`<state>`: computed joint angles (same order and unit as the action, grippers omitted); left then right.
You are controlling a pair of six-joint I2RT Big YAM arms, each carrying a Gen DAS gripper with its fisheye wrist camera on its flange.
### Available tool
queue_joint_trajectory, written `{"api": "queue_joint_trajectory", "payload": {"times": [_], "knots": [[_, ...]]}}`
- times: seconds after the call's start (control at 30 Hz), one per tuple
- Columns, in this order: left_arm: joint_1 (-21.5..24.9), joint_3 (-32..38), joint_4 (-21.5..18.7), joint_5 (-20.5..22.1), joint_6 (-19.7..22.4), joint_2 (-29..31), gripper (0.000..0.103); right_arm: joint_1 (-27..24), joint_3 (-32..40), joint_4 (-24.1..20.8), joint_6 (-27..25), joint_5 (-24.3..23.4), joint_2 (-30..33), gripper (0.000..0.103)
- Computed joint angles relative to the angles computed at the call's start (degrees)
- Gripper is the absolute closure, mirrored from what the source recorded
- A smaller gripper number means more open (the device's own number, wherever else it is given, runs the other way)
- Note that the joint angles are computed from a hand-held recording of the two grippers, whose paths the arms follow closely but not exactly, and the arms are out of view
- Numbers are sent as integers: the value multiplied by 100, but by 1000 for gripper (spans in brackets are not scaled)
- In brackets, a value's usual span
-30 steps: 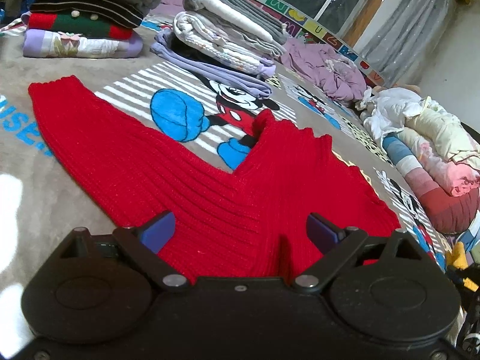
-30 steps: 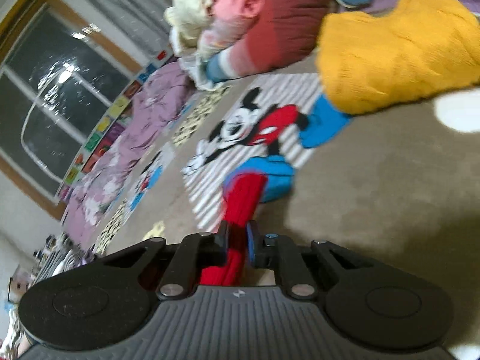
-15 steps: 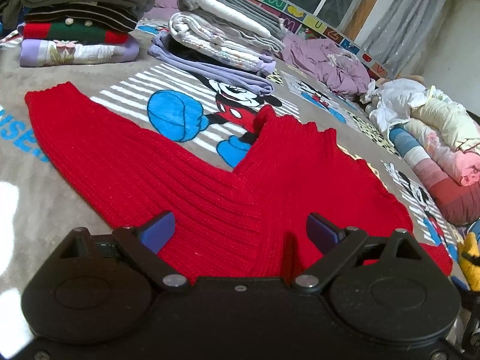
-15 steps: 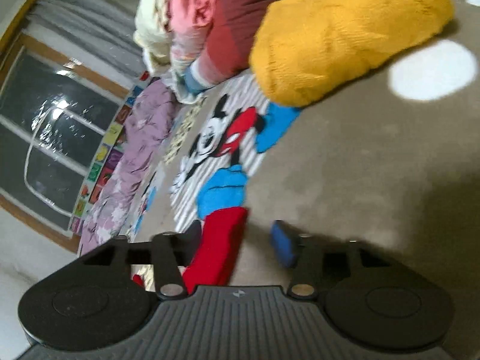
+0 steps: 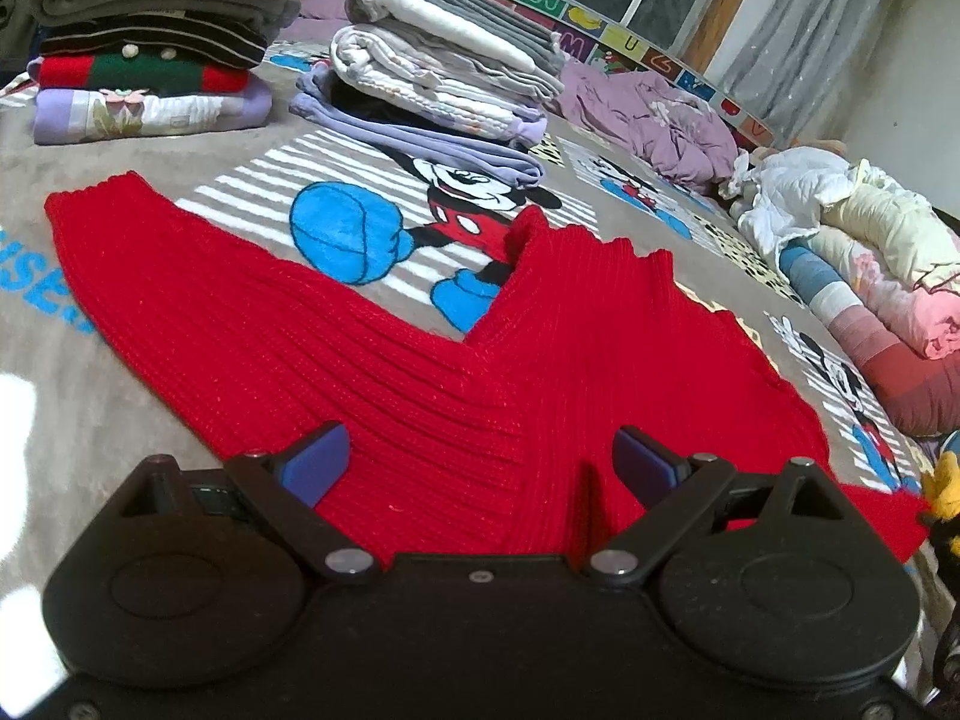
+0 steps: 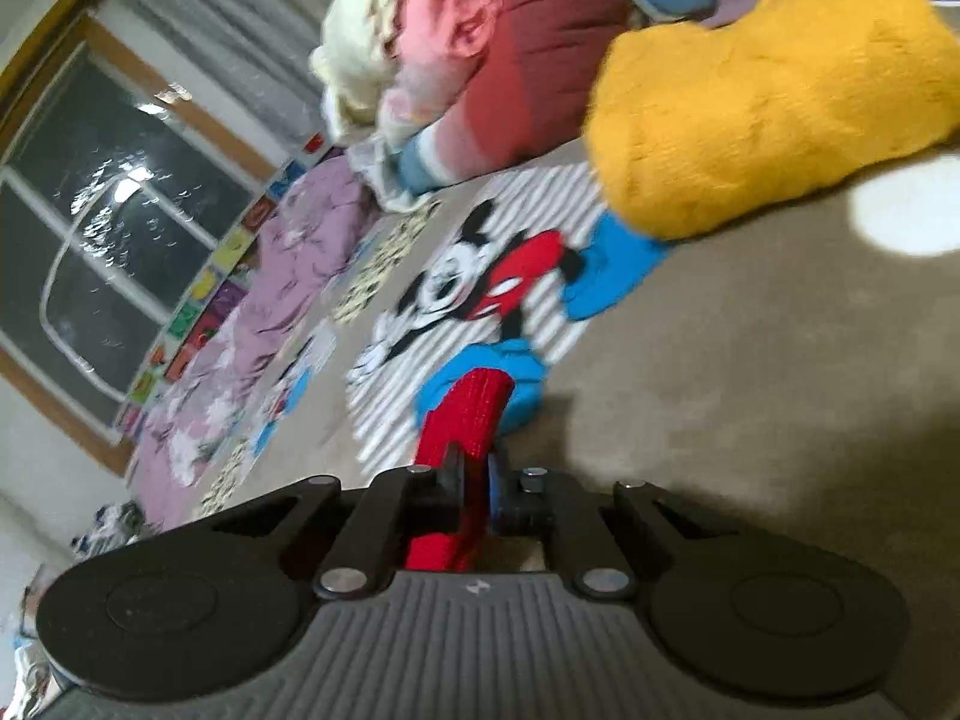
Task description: Fold clothes
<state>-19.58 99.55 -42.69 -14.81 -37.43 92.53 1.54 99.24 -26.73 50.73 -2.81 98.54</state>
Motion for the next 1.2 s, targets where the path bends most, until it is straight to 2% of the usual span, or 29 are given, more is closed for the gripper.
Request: {"api": "queue_joint_trajectory", "payload": {"times": [0.1,0.17,0.23,0.33,0.4,0.5,0.57,0.67,0.77,0.8,0.83,0.87,0.9,0.93,0.97,1.0,1.1,1.2], "knots": [[1,-2,-6,9,-25,-8,8,-60,114,-500,81,168,58,95],[4,-3,-11,8,-76,-20,8,-76,65,-486,136,169,25,94],[-7,-4,-19,-54,-79,-45,8,-19,144,-588,23,436,-2,87],[-83,7,-30,-308,73,-82,8,49,182,-540,-191,612,-73,85],[-161,13,20,-501,332,-112,8,123,144,-365,-593,519,-159,84],[-322,-13,214,-690,874,-162,8,316,3,-108,-1281,61,-336,83],[-420,-71,365,-633,1241,-191,8,483,-16,-83,-1847,-381,-397,82],[-620,-65,380,-604,1823,-123,10,823,-86,-185,-2854,-893,-498,81],[-812,-112,355,-544,2365,-77,18,1220,-116,-435,-4001,-1289,-557,81],[-866,-113,261,-515,2523,-63,19,1341,-130,-540,-4352,-1401,-583,79],[-919,-92,108,-497,2672,-37,19,1461,-189,-641,-4702,-1488,-640,74],[-954,2,-201,-427,2792,31,19,1581,-267,-759,-5035,-1520,-712,67],[-995,-17,-344,-426,2960,45,19,1687,-287,-1008,-5404,-1457,-748,66],[-1048,-137,-319,-491,3166,7,18,1809,-370,-1218,-5837,-1218,-814,64],[-1094,-215,-299,-566,3330,-22,17,1891,-593,-1139,-6147,-1002,-968,63],[-1135,-267,-281,-647,3467,-47,17,1913,-807,-968,-6280,-921,-1116,63],[-1145,-291,-398,-580,3606,-91,17,1910,-873,-1160,-6252,-862,-1288,61],[-1013,-150,-690,-49,3719,-152,16,1902,-759,-1377,-6361,-845,-1270,58]]}}
